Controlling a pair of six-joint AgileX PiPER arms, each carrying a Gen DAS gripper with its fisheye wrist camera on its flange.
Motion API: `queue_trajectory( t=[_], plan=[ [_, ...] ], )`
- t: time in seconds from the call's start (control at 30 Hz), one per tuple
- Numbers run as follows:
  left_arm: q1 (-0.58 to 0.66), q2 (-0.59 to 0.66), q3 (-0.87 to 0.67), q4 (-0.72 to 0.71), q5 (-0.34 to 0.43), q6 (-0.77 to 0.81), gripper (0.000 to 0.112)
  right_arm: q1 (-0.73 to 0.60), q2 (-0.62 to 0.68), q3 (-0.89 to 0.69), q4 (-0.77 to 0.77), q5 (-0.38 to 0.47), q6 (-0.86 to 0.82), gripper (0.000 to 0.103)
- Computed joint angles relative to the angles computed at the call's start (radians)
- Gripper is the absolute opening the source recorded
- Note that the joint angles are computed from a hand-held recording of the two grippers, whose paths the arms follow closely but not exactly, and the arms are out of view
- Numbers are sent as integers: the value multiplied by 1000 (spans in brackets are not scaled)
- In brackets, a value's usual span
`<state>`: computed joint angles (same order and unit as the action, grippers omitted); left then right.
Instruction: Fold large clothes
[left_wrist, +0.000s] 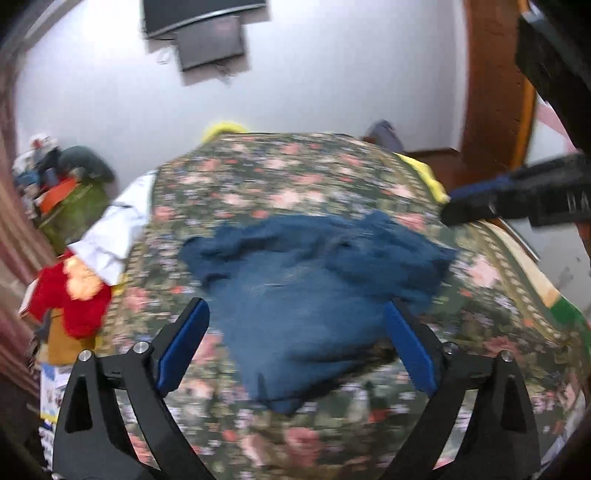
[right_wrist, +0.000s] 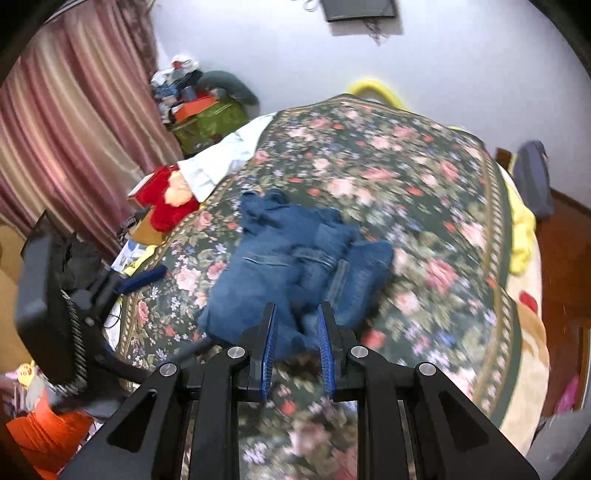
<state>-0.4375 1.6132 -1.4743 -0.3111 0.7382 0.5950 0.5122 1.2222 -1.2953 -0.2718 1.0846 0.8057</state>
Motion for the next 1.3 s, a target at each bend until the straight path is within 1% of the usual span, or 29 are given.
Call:
queue_trajectory(
  t=[0.07, 0.2, 0.27, 0.37, 0.4, 0.5, 0.53, 0.63, 0.7, 0.73, 0.77, 0.8, 0.83, 0.87, 0.9, 0.93, 0.97, 1.1, 1.23, 1.3],
  plan=[
    [43, 43, -43, 33, -1, -38, 97, 0, 80, -50, 13, -15, -28, 17],
    [100, 178, -147, 35, 62, -86, 97, -5, 228, -121, 42, -22, -85, 17],
    [105, 238, -177, 56, 85, -114, 97, -4, 292, -144, 40, -6, -109, 17],
    [90, 297, -160, 89, 96, -131, 97, 27, 365, -147, -51, 46, -103, 17],
    [91, 296, -135, 74, 91, -114, 97, 32, 370, -131, -76, 51, -104, 17],
    [87, 258, -17, 14, 12, -92, 98, 34, 349, -58, -95, 53, -114, 17],
    [87, 249, -3, -1, 10, -83, 98, 36, 340, -33, -103, 60, -107, 17],
    [94, 248, 11, -61, 64, -34, 98, 34, 292, 52, -98, 42, -93, 17],
    [85, 256, 22, -71, 106, 3, 97, 29, 264, 93, -88, 32, -78, 17],
    [72, 255, 44, -54, 103, 14, 97, 28, 254, 108, -85, 25, -67, 22],
    [57, 247, 75, -28, 80, 9, 97, 27, 239, 133, -92, 20, -43, 42],
    [36, 237, 113, 21, 43, -20, 97, 43, 237, 144, -126, 38, -3, 59],
    [9, 224, 160, 98, -7, -77, 96, 76, 232, 162, -200, 69, 72, 87],
    [-2, 212, 201, 142, -45, -107, 94, 104, 210, 195, -256, 76, 125, 93],
    [1, 198, 230, 145, -68, -108, 93, 113, 186, 228, -272, 60, 146, 93],
    [18, 182, 251, 114, -77, -82, 93, 105, 160, 254, -248, 40, 138, 93],
    [36, 174, 253, 98, -66, -72, 93, 78, 128, 278, -190, 19, 102, 93],
    [115, 122, 252, 68, -56, -47, 93, 49, 58, 320, -129, 4, 73, 93],
    [204, 84, 188, 19, -29, 1, 93, 17, -14, 322, -80, -17, 64, 93],
    [236, 102, 125, -28, 4, 22, 93, -16, -38, 307, -52, -53, 51, 94]
  ],
)
